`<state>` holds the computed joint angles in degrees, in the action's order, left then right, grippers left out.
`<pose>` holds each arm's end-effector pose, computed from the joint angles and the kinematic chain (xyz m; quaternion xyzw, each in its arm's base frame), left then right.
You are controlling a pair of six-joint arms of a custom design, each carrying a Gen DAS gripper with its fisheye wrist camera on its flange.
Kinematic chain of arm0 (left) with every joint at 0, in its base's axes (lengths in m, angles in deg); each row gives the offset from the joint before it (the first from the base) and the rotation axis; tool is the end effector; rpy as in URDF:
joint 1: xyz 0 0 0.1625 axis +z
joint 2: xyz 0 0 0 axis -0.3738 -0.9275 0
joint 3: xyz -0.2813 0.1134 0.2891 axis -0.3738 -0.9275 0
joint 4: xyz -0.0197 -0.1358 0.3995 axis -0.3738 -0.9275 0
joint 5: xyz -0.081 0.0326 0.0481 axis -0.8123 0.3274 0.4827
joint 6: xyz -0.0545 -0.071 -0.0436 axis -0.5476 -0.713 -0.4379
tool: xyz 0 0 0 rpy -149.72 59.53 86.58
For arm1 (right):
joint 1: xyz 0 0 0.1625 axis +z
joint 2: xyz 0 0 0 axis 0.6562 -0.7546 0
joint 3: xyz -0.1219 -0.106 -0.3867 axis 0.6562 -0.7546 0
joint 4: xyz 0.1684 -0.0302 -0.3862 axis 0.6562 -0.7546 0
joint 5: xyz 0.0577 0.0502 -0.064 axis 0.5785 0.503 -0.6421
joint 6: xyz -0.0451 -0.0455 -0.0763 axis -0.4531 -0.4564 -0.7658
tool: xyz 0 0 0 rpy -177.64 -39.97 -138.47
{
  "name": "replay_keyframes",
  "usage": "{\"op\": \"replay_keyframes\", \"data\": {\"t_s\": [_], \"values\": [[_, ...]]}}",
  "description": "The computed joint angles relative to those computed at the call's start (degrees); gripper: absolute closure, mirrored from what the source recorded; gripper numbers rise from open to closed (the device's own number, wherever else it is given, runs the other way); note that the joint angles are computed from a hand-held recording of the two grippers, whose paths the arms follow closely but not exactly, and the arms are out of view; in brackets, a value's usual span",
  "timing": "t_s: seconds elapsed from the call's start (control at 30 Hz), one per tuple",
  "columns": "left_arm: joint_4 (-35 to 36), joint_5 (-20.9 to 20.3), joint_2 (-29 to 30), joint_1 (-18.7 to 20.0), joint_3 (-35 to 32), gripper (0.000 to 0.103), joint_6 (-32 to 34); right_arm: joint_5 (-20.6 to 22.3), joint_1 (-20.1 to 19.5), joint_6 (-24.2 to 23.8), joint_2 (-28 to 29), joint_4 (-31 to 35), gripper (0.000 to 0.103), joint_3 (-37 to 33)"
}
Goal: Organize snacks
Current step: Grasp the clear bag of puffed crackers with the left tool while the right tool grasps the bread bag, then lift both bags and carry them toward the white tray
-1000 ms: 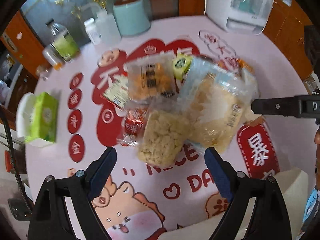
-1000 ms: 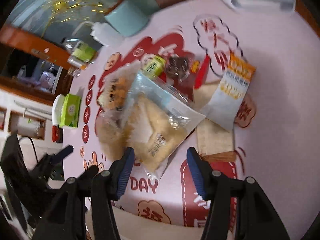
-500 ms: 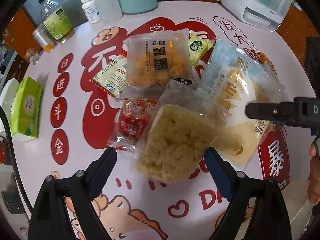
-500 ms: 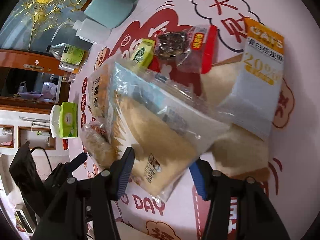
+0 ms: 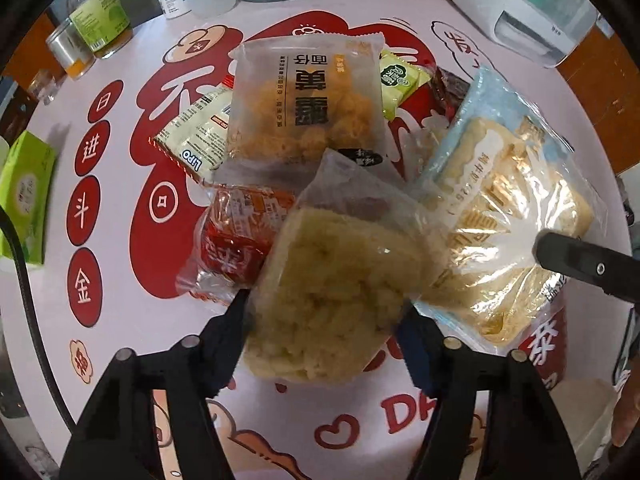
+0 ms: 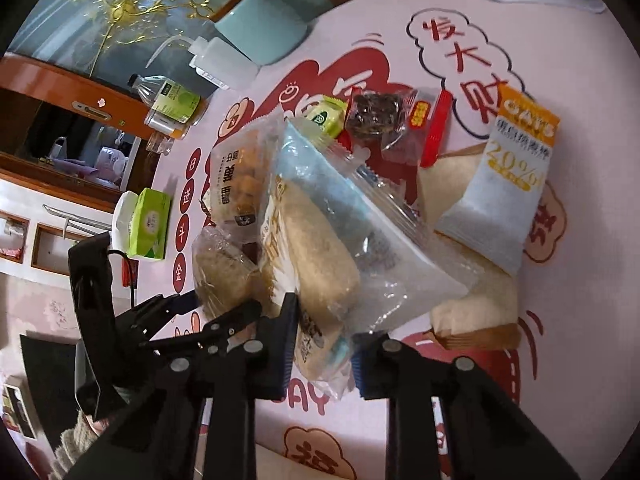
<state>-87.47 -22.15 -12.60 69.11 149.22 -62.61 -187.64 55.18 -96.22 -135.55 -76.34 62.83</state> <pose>-0.2635 -0.5701 0.1344 0.0261 0.9325 -0.1065 0.3440 0.1800 -0.5903 0.2533 0.1038 -0.9874 0.0779 0.0902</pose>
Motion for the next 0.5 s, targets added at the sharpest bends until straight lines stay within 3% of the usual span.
{"op": "replay_keyframes", "data": {"t_s": [0.23,0.5], "values": [[1.9,0.5,-1.6,-2.1,1.2,0.043,-1.6,-2.4,1.6,-2.0,-3.0,-2.2,0.082,2.1],[5.4,2.5,-7.6,-8.4,2.6,0.044,-4.3,-4.2,4.4,-3.6,-9.1,-5.5,0.082,5.9]]}}
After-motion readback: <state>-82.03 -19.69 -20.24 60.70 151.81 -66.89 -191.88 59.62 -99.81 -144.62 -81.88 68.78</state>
